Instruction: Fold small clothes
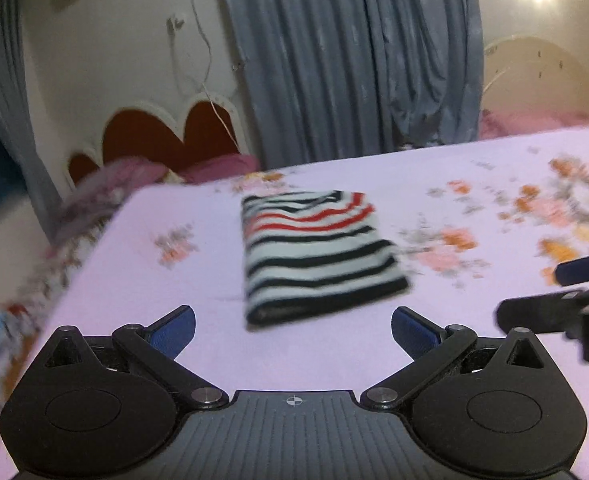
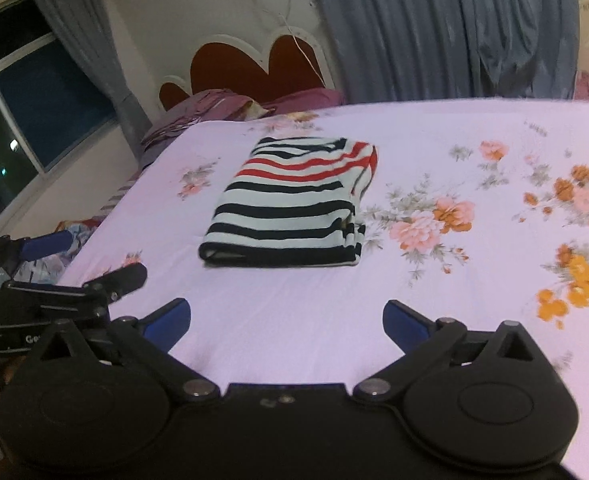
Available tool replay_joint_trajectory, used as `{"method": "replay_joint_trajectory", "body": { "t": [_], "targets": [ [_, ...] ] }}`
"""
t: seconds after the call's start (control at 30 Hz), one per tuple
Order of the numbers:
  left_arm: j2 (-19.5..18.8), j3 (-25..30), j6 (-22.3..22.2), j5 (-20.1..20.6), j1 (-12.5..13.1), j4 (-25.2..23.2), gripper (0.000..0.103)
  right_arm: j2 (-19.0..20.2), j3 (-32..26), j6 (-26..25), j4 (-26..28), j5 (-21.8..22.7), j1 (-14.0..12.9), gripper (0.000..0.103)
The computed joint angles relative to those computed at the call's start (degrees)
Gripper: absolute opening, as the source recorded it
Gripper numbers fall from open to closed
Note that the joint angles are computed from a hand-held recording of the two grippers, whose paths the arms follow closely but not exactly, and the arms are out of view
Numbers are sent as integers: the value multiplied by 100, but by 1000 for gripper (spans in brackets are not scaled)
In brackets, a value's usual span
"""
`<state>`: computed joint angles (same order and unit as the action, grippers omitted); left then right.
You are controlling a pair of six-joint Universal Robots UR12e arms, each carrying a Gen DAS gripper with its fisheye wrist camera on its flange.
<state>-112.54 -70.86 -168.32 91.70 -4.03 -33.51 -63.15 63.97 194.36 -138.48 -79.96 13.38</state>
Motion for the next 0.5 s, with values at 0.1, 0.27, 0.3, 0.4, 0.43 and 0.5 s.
{"method": "replay_joint_trajectory", "body": {
  "t": [0.1, 0.27, 0.3, 0.4, 0.43, 0.5],
  "targets": [
    [255, -230, -472, -59, 22, 9, 103, -215, 98, -241, 106, -431, 134, 102],
    [566, -603, -698, 254, -12, 226, 103, -488, 443, -1136, -645, -1625, 451, 102],
    [615, -661, -732, 293, -18, 235, 103, -520, 505, -1198, -852, -1917, 519, 102],
    [741, -769, -887, 367, -25, 157, 103, -635, 676, -1164, -1206, -1972, 544, 102],
    [790, -814, -922, 387, -27, 154, 103, -667, 712, -1105, -1249, -1972, 542, 102],
    [864, -880, -991, 381, -23, 152, 103, -707, 762, -1010, -1314, -1996, 539, 102]
  ]
}}
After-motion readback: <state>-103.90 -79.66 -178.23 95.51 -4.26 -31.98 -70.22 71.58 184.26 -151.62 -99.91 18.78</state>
